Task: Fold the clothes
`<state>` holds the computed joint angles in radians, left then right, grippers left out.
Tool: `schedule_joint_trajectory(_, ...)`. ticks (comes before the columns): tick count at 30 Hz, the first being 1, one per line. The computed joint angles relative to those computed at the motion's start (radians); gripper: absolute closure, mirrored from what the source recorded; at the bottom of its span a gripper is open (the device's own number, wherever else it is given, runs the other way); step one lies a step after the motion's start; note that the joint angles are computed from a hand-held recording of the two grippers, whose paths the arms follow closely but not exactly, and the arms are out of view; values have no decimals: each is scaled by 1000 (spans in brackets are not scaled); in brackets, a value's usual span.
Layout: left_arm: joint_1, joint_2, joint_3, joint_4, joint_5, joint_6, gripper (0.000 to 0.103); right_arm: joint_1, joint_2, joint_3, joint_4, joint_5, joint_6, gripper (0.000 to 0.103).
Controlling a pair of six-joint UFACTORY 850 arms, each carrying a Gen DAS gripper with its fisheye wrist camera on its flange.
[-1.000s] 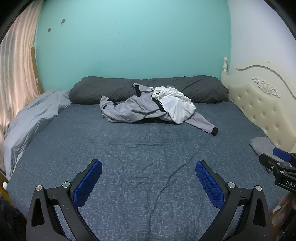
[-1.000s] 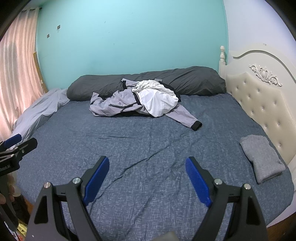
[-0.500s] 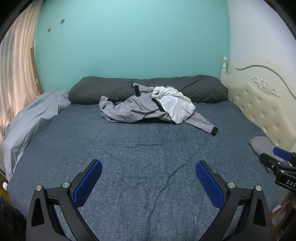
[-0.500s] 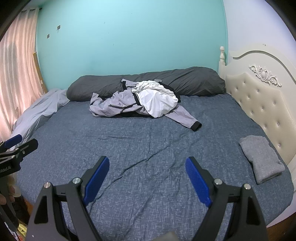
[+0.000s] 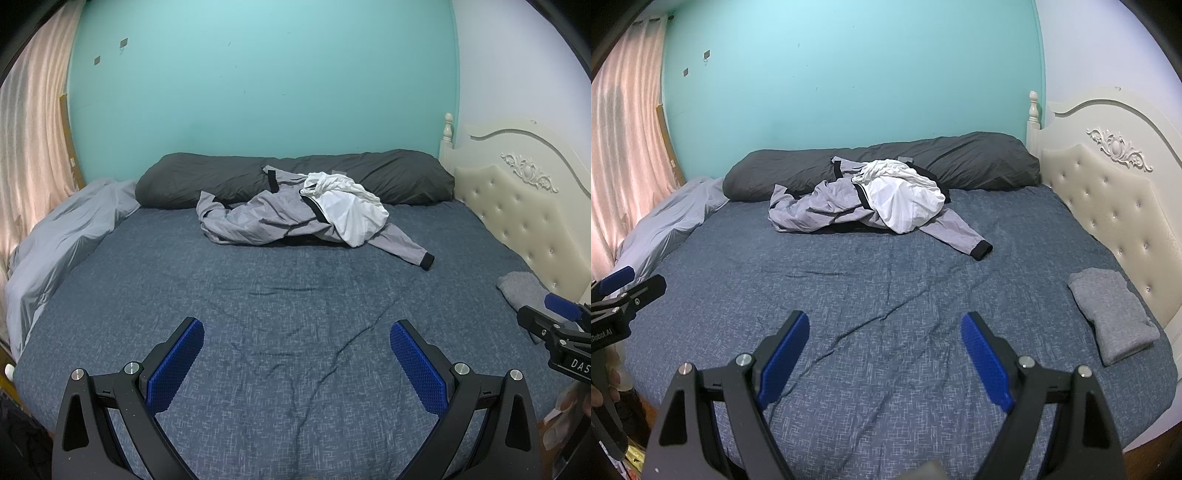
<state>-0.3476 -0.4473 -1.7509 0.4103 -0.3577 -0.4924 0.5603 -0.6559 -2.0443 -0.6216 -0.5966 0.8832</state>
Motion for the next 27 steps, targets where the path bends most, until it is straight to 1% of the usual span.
schedule_joint_trajectory(12, -2, -11, -10, 9, -5, -13, 0, -5, -10, -9, 21, 6, -24, 18)
schedule_joint_trajectory(19, 11, -46, -54, -71, -15, 51, 0, -11, -35, -42, 50, 2, -60, 17)
schedule_joint_trajectory(22, 21, -68, -78, -122, -19, 85, 0, -21, -49, -56, 87, 16, -96, 18)
schedule_joint_trajectory(27, 46, -153, -174, -219, -39, 158, 0, -47, -112, -129, 195, 36, -207, 17)
